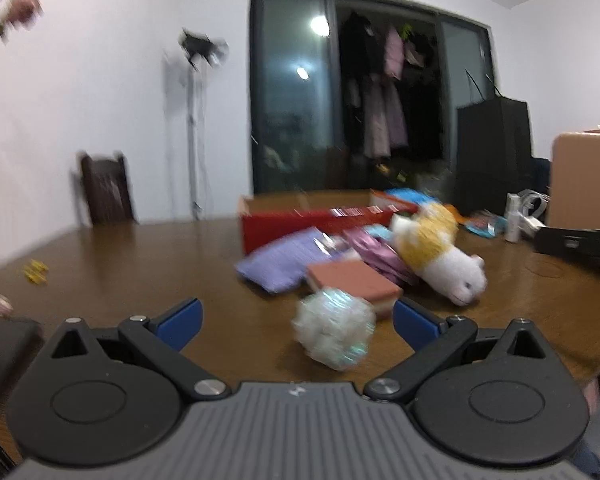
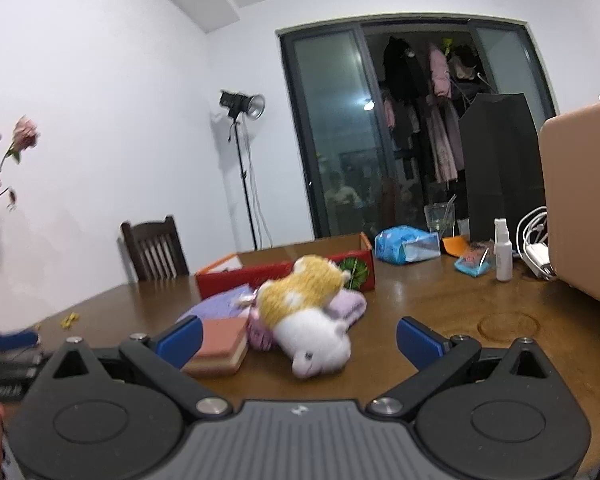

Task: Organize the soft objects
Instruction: 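Close both tools on the white-and-yellow plush sheep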

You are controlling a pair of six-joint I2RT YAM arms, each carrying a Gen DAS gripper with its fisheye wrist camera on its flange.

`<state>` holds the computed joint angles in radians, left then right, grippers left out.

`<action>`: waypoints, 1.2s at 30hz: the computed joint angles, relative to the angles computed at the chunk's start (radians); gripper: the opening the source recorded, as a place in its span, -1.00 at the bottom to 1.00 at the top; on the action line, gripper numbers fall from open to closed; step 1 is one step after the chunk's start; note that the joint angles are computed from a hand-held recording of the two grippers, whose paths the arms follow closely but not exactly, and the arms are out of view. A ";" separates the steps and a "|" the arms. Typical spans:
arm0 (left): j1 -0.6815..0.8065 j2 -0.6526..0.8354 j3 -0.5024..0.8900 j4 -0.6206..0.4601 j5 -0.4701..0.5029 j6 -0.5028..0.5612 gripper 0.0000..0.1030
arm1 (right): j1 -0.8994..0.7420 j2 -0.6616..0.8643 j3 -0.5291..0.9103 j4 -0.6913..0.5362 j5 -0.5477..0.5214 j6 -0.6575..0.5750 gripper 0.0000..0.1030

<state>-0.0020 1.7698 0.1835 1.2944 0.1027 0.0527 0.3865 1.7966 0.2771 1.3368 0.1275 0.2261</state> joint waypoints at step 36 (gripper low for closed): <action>0.002 0.227 0.713 -0.688 -0.048 -0.128 -0.04 | -0.139 0.058 0.432 -0.733 -0.252 -0.069 0.03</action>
